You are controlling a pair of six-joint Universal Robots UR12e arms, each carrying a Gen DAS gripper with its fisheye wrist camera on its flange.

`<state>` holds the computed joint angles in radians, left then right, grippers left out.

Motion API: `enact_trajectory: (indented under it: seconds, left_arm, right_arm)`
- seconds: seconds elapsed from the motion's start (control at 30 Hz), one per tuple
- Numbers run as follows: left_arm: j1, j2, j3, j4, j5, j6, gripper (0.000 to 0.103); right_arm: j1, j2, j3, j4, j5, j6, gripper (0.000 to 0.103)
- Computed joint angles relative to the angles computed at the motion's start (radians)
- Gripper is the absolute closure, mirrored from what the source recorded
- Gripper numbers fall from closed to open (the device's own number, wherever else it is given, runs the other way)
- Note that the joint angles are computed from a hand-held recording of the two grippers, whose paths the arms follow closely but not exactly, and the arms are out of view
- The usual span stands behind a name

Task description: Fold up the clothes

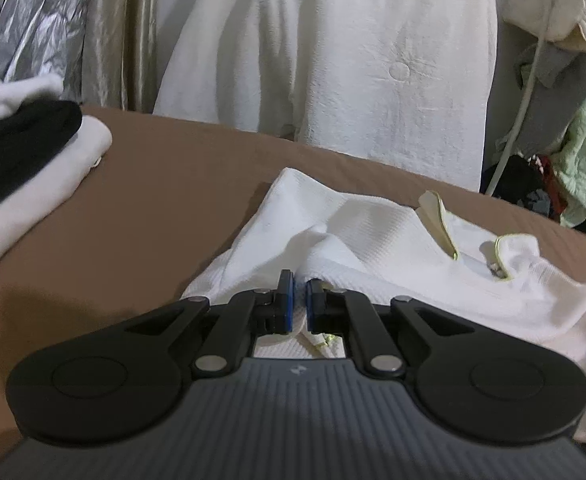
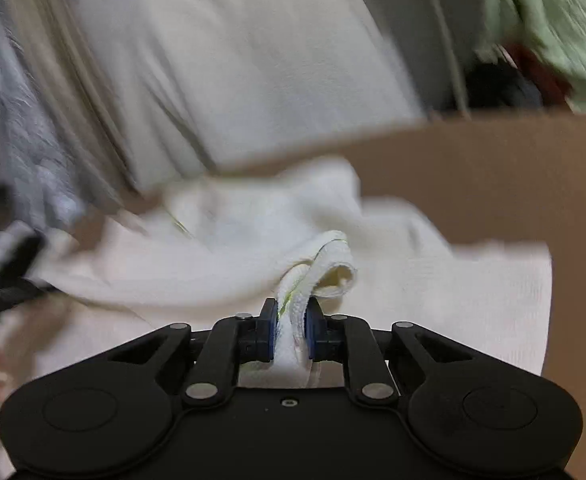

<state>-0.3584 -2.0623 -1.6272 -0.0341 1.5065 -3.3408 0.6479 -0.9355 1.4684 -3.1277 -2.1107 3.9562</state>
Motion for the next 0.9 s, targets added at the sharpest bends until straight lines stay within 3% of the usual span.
enact_trajectory:
  seconds: [0.07,0.1,0.17,0.2,0.27,0.33,0.4,0.5,0.57,0.67,0.7,0.77,0.8,0.83,0.87,0.9]
  left_arm:
    - [0.022,0.012,-0.002,-0.043,-0.077,-0.018,0.097]
    - [0.045,0.019,-0.001,-0.095,-0.165,-0.045,0.097]
    - [0.074,0.025,0.009,-0.208,-0.267,-0.052,0.095]
    - [0.073,0.027,0.016,-0.273,-0.255,-0.012,0.094]
    - [0.043,0.027,0.036,-0.376,-0.124,0.109,0.094]
    - [0.013,0.024,0.050,-0.421,-0.007,0.177,0.092]
    - [-0.003,0.028,0.060,-0.443,0.038,0.184,0.091]
    - [-0.025,0.043,0.064,-0.439,0.097,0.217,0.080]
    - [-0.034,0.055,0.056,-0.387,0.112,0.229,0.071]
    - [-0.043,0.065,0.045,-0.283,0.110,0.259,0.053]
    - [-0.044,0.059,0.045,-0.241,0.100,0.291,0.042]
    - [-0.049,0.040,0.065,-0.225,0.127,0.328,0.037]
    - [-0.053,0.033,0.082,-0.263,0.154,0.326,0.038]
    - [-0.049,0.029,0.089,-0.275,0.140,0.317,0.039]
    - [-0.039,0.026,0.090,-0.264,0.086,0.298,0.039]
    - [-0.027,0.021,0.096,-0.262,0.028,0.269,0.039]
  right_arm:
    - [0.006,-0.039,0.041,-0.067,0.036,-0.020,0.088]
    - [0.010,-0.061,0.060,-0.081,0.052,-0.029,0.088]
    - [0.000,-0.108,0.104,0.017,0.138,0.047,0.087]
    - [-0.008,-0.127,0.121,0.105,0.181,0.131,0.082]
    - [-0.030,-0.158,0.147,0.265,0.289,0.269,0.081]
    - [-0.040,-0.162,0.135,0.372,0.325,0.280,0.081]
    - [-0.040,-0.165,0.137,0.348,0.309,0.264,0.075]
    - [-0.033,-0.162,0.166,0.206,0.240,0.282,0.036]
    - [-0.040,-0.157,0.172,0.170,0.239,0.303,0.035]
    - [-0.053,-0.131,0.138,0.237,0.240,0.294,0.035]
    - [-0.054,-0.117,0.122,0.247,0.236,0.273,0.037]
    - [-0.045,-0.089,0.085,0.286,0.215,0.211,0.042]
    - [-0.032,-0.075,0.047,0.361,0.173,0.161,0.052]
    - [-0.022,-0.067,0.018,0.406,0.149,0.106,0.080]
    - [-0.014,-0.061,-0.002,0.428,0.135,0.050,0.094]
    - [-0.007,-0.058,-0.009,0.409,0.115,0.022,0.093]
